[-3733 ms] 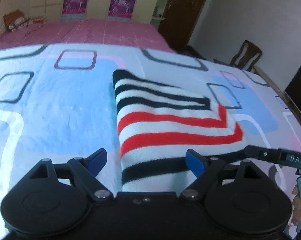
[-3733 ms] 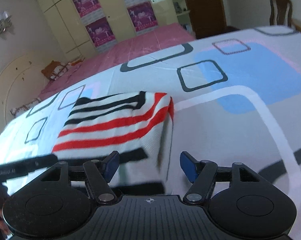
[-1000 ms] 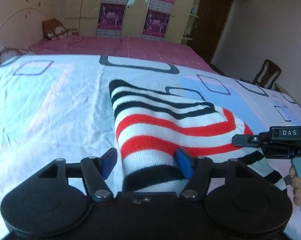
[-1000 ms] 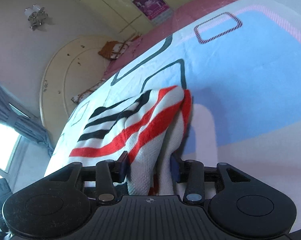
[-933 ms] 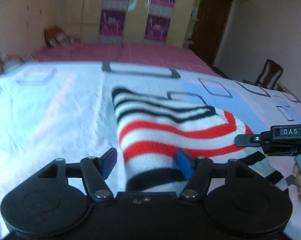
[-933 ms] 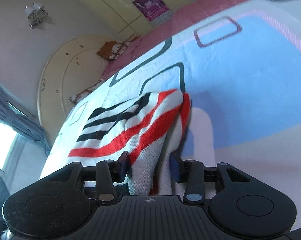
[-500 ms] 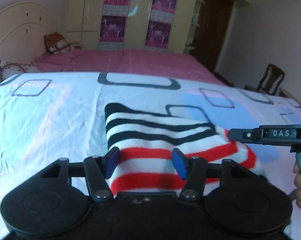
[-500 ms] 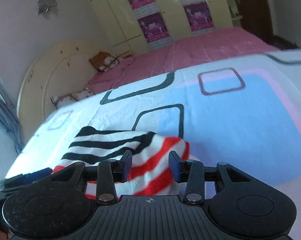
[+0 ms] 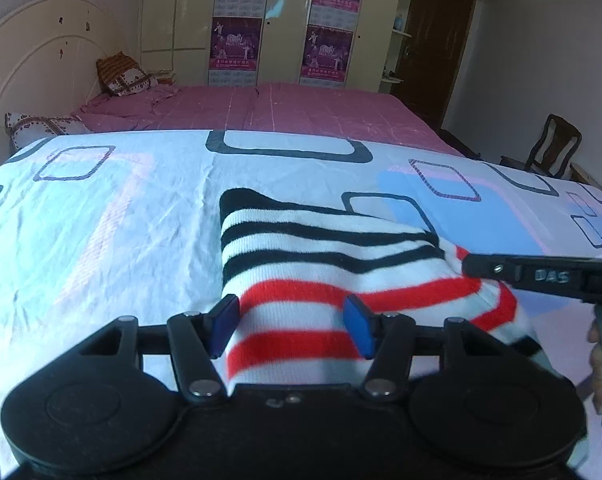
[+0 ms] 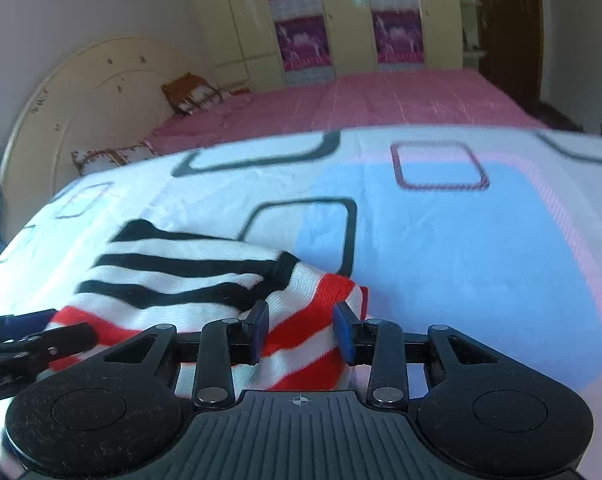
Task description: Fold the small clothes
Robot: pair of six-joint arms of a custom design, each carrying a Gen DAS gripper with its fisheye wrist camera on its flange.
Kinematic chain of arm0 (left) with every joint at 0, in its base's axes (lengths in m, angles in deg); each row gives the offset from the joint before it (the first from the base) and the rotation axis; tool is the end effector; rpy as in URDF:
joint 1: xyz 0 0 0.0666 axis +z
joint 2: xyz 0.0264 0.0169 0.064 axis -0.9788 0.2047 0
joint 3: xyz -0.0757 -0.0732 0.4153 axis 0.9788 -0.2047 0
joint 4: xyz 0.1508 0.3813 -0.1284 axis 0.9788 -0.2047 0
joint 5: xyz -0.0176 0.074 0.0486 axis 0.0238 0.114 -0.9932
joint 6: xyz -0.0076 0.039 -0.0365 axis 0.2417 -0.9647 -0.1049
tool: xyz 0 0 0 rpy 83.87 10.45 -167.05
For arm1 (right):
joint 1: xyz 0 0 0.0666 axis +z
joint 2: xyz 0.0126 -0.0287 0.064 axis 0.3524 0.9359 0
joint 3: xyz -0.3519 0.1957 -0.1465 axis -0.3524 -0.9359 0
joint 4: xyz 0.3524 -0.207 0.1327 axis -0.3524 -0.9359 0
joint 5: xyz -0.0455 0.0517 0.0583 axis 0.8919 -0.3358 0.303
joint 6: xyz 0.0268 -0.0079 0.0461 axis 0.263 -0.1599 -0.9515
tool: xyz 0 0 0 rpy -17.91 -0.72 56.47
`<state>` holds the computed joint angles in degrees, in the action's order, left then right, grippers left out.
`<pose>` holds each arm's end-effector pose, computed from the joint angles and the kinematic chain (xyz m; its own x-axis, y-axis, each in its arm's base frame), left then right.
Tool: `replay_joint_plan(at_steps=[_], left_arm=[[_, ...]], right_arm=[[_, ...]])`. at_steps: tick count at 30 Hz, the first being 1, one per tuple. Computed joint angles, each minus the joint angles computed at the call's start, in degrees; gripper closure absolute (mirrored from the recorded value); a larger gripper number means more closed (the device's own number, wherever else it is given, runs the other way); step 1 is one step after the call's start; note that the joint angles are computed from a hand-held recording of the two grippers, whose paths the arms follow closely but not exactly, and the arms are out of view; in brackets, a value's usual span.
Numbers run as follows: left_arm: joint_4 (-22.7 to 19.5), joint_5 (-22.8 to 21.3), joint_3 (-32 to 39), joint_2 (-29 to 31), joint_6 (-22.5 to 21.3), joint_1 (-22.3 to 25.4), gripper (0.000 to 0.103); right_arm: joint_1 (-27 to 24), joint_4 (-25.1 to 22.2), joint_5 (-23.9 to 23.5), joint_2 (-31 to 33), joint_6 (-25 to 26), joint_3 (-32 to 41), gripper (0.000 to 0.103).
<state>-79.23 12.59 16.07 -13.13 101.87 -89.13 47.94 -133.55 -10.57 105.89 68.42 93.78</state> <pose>0.3323 -0.0565 0.5255 -0.6429 -0.2062 -0.7377 -0.2033 0.9745 -0.0952 0.4379 0.2352 0.5320 -0.6372 -0.1566 -0.7546 -0.5188 0.8112 0.2697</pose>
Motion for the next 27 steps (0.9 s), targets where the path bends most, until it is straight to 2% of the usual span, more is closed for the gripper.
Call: replay_joint_plan(at_steps=[4, 7, 11, 14, 18, 20, 22, 25, 27], left_arm=[[-3.20, -1.51, 0.33, -1.99, 0.29, -2.36, 0.047], [-5.46, -3.37, 0.15, -3.42, 1.96, -4.52, 0.047], [-7.87, -5.09, -0.93, -5.73, 5.12, -7.33, 0.046], [-8.40, -7.24, -2.23, -6.82, 5.26, -8.99, 0.044], [-8.55, -7.22, -2.94, -7.33, 6.09, -9.06, 0.043], [-9.37, -7.35, -2.49, -7.20, 7.01, -9.37, 0.043], [-9.79, -7.28, -2.45, -7.38, 7.72, -9.58, 0.044], [-10.22, -7.90, -3.09, -7.86, 9.30, -10.53, 0.042], [-10.43, -8.74, -3.52, -8.26, 10.27, -11.31, 0.041]], right_arm=[[0.09, 1.04, -1.86, -5.41, 0.12, -3.47, 0.066], [0.50, 0.12, -2.09, -8.27, 0.88, -5.34, 0.066], [0.85, -1.51, -0.16, -11.76, 0.84, -8.40, 0.066], [0.64, -2.99, 0.78, -13.27, -0.21, -10.43, 0.066], [0.16, -3.41, 2.10, -14.55, -1.58, -12.66, 0.066], [0.05, -3.63, 1.67, -15.40, -3.92, -12.57, 0.066], [0.67, -3.35, 1.80, -16.76, -3.07, -12.94, 0.066], [1.47, -5.65, 3.04, -16.67, -1.91, -13.85, 0.066], [1.27, -6.02, 2.17, -16.43, -2.82, -14.70, 0.066]])
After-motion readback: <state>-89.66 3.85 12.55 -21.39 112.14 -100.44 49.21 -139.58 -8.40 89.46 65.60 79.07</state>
